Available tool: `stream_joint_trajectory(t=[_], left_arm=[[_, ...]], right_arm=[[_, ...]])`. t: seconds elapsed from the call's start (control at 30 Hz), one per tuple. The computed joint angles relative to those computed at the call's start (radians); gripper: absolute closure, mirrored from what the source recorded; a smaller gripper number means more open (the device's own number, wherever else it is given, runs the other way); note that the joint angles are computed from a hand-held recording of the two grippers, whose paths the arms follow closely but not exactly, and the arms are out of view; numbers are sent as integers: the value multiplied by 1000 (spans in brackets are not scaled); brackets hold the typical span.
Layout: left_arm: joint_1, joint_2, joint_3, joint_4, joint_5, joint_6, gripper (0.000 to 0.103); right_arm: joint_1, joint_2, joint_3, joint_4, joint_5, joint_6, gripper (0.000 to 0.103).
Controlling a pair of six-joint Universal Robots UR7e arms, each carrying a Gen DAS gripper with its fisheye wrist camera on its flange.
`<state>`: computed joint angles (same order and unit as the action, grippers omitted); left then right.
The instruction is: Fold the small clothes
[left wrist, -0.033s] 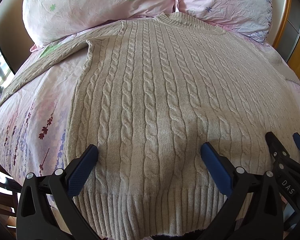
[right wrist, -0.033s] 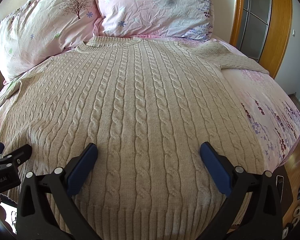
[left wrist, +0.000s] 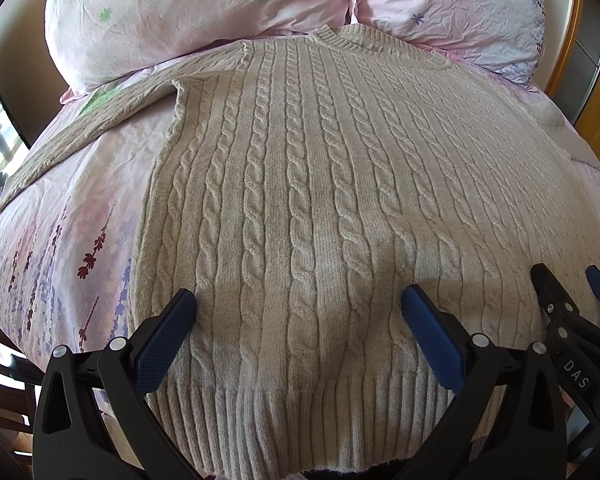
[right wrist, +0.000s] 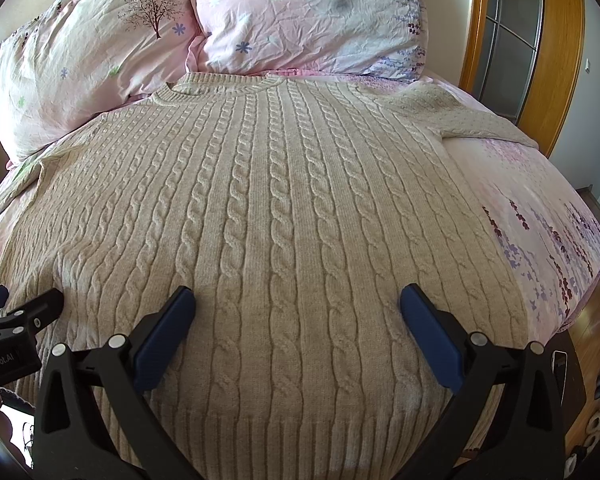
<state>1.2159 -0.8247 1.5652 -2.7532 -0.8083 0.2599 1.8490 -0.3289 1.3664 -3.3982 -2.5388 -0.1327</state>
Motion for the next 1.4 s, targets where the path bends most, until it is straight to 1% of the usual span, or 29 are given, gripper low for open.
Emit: stream_joint_trajectory(t=[0.3,0.4,0.43,0.47,0.5,0.53,0.57,0.63,0.67,0.7,0.73,0.77,0.8,0.83,0.87,0.9,0.93,1.0,1.03,1.07,1.1,1.13,1.2,1.23,1.27,1.3,1.33,1.37,1.4], left_arm=[[0,2,4,-17,-2,11,1],[1,5,28,-101,-10,52,1],[2,4,33,-119,-15,79,1],[3,0,29,-105,-24,92,1],[9,-11,18,-63,-49,88,1],[22,-30,2,-25,-98,73,1],[36,-44,-12,-22,-146,65,1],[62,-54,-59,-24,-195,54,1],[77,-50,-93,-18,-207,50,1],[91,-41,-133,-6,-209,48,1],[108,-29,-177,18,-220,48,1],[126,-17,-223,51,-236,45,1],[143,-5,-265,85,-247,33,1],[160,5,-304,112,-264,19,1],[177,15,-335,120,-286,9,1],[192,24,-361,112,-312,1,1],[203,34,-383,100,-321,-13,1],[218,55,-435,91,-305,-44,1],[225,66,-465,100,-294,-68,1],[233,74,-494,116,-288,-100,1],[243,83,-527,139,-288,-137,1],[255,88,-551,153,-301,-178,1],[277,86,-568,130,-349,-235,1],[282,87,-575,110,-349,-248,1],[284,90,-584,95,-339,-248,1],[285,91,-588,78,-328,-245,1],[287,92,-595,67,-322,-245,1],[290,94,-604,67,-323,-249,1],[295,94,-612,66,-332,-254,1]], right_arm=[[-4,5,1,-40,4,-32,2],[-5,11,3,-74,12,-70,2],[-6,3,10,-68,26,-83,2],[-15,-33,42,-29,76,-72,2],[-32,-85,88,-17,165,-53,2],[-52,-140,133,-40,252,-31,2],[-71,-187,160,-74,297,-4,2],[-108,-266,163,-91,301,61,2],[-136,-306,155,-79,295,113,2],[-166,-341,140,-49,296,176,2],[-202,-374,126,-10,315,236,3],[-243,-405,109,35,346,299,13],[-279,-424,85,77,367,351,21],[-311,-435,52,134,368,402,35],[-339,-440,20,180,363,451,43],[-364,-441,-8,214,359,490,45],[-384,-438,-35,241,348,522,49],[-417,-430,-84,292,328,581,54],[-433,-429,-95,309,334,610,55],[-446,-424,-101,284,347,613,57],[-449,-415,-124,297,329,620,59],[-452,-406,-145,310,318,622,64],[-459,-378,-202,347,294,617,85],[-462,-365,-227,361,283,608,95],[-463,-354,-241,339,288,582,96],[-452,-332,-259,275,279,513,96],[-426,-311,-277,191,266,409,96],[-385,-279,-320,148,251,304,96],[-349,-254,-348,108,272,199,96]])
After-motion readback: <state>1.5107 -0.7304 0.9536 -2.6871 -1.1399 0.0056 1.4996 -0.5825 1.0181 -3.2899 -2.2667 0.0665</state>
